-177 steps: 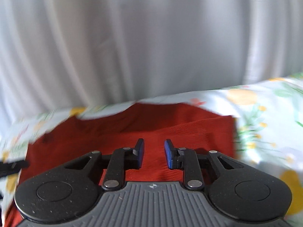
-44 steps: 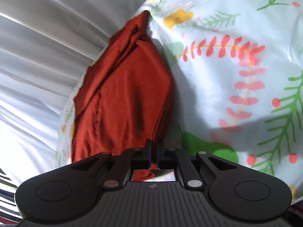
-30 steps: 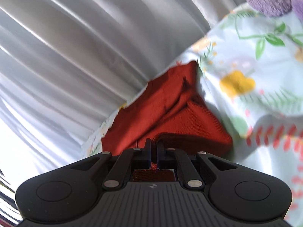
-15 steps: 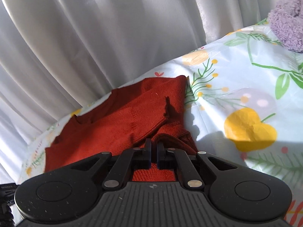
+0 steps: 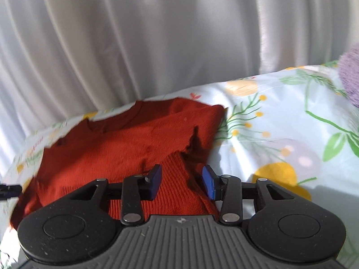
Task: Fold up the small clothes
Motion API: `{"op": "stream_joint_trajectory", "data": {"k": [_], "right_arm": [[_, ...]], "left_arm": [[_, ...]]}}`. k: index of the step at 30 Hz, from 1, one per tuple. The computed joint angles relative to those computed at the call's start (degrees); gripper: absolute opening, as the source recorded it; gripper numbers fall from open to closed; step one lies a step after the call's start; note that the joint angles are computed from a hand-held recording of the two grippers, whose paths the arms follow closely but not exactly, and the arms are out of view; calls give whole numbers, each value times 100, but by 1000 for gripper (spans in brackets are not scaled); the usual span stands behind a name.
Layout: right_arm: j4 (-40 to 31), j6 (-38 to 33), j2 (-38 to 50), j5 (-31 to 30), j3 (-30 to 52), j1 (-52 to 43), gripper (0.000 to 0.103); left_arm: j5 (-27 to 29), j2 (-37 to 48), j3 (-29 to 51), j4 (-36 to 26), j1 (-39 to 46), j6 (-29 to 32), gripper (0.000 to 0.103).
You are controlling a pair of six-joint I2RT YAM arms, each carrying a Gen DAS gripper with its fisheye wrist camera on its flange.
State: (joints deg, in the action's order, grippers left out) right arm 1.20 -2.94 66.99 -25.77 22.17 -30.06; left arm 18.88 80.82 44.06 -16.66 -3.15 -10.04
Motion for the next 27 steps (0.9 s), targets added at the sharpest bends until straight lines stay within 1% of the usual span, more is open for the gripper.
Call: {"op": "stream_joint_trajectory", "data": {"k": [1,4,5,6,7,9,10,11,12,15,18,19,23,27], "right_arm": [[68,-42,102,134,9,161,39],[250,-257,293,341,18,477,39],[307,-336,327,450,19,583,39],[344,-417,374,516,35,655,39],[355,-465,421,547,59,690,36],[347,-529,476,553,104,722,22],[332,-564,464,575,106,742,18],[307,-618,422,567,94,751,11],[286,-684,373,515,70,755,10],[215,-839,320,446,35,797,10],[294,-794,474,740,79,888,11],[321,-759,517,760,91,872,11],[289,-850,549,781,120,896,17],[375,-860,614,918,101,1009,18]], "left_arm": [[-84,72,-13,62,-73,24,53],[-28,242,-12,230,-195,-23,51],[-110,263,2,250,-259,-10,50],[-227,263,11,268,-325,23,44],[-341,238,15,268,-384,59,42],[-481,114,-36,313,-471,114,36],[-543,48,-66,326,-516,139,35],[-584,-8,-99,348,-556,185,31],[-621,-51,-133,376,-589,235,29],[-681,-15,-127,419,-648,284,28],[-585,64,-92,448,-609,200,28],[-607,48,-84,431,-623,205,28],[-684,-185,-186,401,-690,288,27],[-702,-282,-225,381,-713,273,27]]}}
